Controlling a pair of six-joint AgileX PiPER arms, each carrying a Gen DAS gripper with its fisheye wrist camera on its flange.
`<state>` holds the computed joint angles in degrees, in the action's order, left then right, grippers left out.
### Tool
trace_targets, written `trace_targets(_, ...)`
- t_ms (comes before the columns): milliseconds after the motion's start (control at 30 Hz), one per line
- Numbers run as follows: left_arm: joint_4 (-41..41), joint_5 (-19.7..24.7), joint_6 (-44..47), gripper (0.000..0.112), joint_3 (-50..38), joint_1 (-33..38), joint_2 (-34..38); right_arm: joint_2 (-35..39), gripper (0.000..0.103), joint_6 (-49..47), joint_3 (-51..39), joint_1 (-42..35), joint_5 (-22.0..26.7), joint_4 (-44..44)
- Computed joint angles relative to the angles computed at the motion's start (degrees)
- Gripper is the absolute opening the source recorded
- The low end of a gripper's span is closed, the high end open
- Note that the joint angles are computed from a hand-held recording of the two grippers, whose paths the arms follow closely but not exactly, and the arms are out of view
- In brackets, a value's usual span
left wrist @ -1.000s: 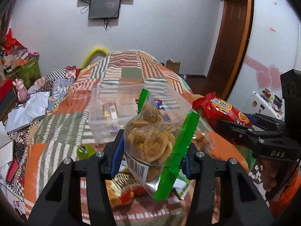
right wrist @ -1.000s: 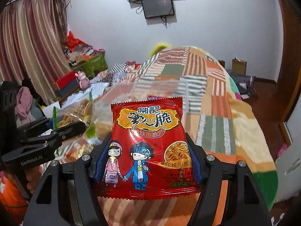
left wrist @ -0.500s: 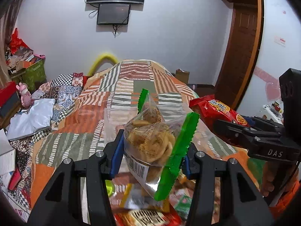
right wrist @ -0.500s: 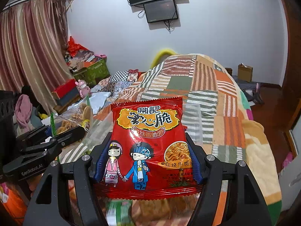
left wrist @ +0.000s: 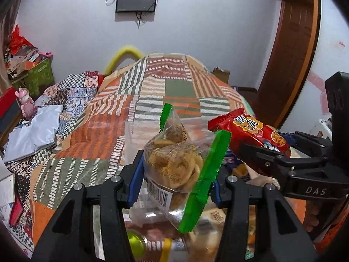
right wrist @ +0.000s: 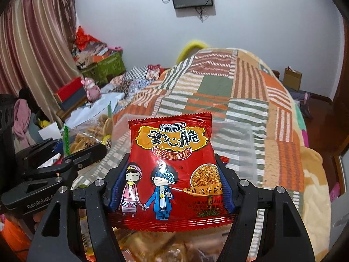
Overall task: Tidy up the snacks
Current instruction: 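Lift both bags and carry them over the clear box, then release both bags into the clear box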
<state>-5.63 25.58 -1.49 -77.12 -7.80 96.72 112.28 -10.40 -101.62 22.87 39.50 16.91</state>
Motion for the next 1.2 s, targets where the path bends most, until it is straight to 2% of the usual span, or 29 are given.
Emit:
trace_targets(267,0.08,2.54,0.67,0.051,-4.82,0.74,5.93,7.67,0.067,2.13,-9.47,0.50,6.71,-3.88)
trace_targets(667,-0.83,5.06,1.76,0.051,-7.37,1.10,8.66,12.31,0.069,1.77,-16.09,0.76,12.61,-5.06)
trace_targets(867,1.17,5.37,0.02,0.053,-7.01,0.84,8.45,12.29,0.069,2.17,-16.22,1.39,13.11,-6.50)
trace_targets(1033,1.66,4.63,-0.91,0.063,-5.52,0.78,6.40,11.10,0.070,2.33,-15.18,1.28,12.78,-6.44)
trace_targets(1200,2.17,3.65,-1.26,0.065,-2.93,0.70,2.49,7.90,0.070,2.45,-11.71,1.15,10.81,-6.34)
